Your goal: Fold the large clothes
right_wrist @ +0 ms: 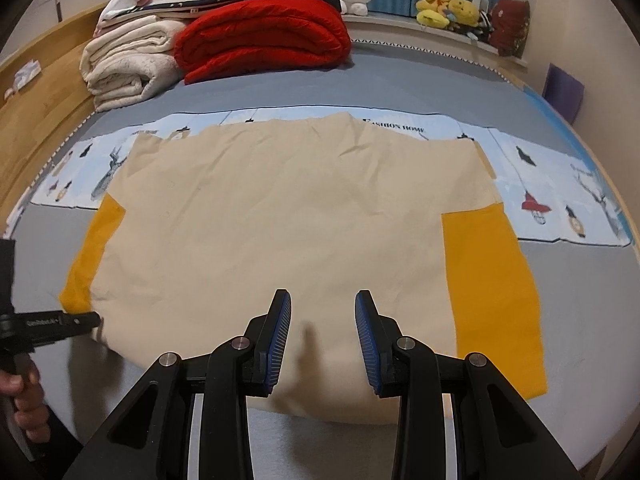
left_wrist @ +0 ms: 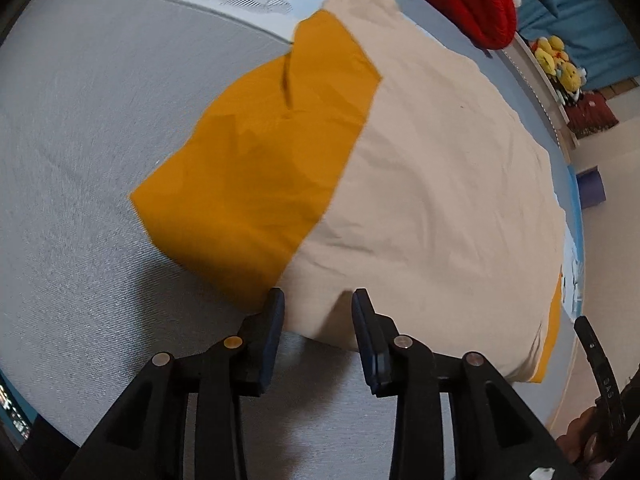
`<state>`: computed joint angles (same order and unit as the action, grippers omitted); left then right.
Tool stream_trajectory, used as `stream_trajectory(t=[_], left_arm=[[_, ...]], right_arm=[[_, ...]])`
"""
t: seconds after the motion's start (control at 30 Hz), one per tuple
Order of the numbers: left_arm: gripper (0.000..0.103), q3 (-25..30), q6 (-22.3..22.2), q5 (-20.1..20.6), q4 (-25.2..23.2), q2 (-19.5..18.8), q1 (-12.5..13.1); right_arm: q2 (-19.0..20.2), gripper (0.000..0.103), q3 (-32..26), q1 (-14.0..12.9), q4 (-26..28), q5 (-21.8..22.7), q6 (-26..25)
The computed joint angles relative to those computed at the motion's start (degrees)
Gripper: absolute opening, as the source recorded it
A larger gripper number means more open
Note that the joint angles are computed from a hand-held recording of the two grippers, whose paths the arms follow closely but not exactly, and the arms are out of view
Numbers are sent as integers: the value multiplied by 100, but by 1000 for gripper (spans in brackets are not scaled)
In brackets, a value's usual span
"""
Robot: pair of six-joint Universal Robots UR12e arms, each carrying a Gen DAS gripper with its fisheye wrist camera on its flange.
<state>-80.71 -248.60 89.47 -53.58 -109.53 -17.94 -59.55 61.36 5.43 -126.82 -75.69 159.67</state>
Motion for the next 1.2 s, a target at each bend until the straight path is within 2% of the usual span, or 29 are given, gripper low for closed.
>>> stream_trajectory(t=[0.2, 0.27, 0.37, 0.57, 0.83, 1.03, 1.2], left_arm=[[32, -464, -770, -116, 362, 280, 110], [36, -582, -1041, -186, 434, 335, 145], [42, -643, -1218, -261, 373, 359, 178], [46, -538, -1242, -114, 260, 297, 141], [48, -279, -1258, 160, 146, 106, 99], [50, -196, -1460, 368, 331, 1, 92], [51, -289, -1604, 333, 751, -15, 134]], right_arm=[[10, 35, -62, 0, 147, 167, -175], [24, 35, -89, 5, 226, 166, -230], [37, 35, -124, 6, 321, 172, -266], [29, 35, -139, -10, 408, 195, -286], [15, 35, -131, -27, 494, 194, -302], [-4, 35, -83, -22, 565, 191, -437], [-13, 35, -28, 3, 589, 151, -633]])
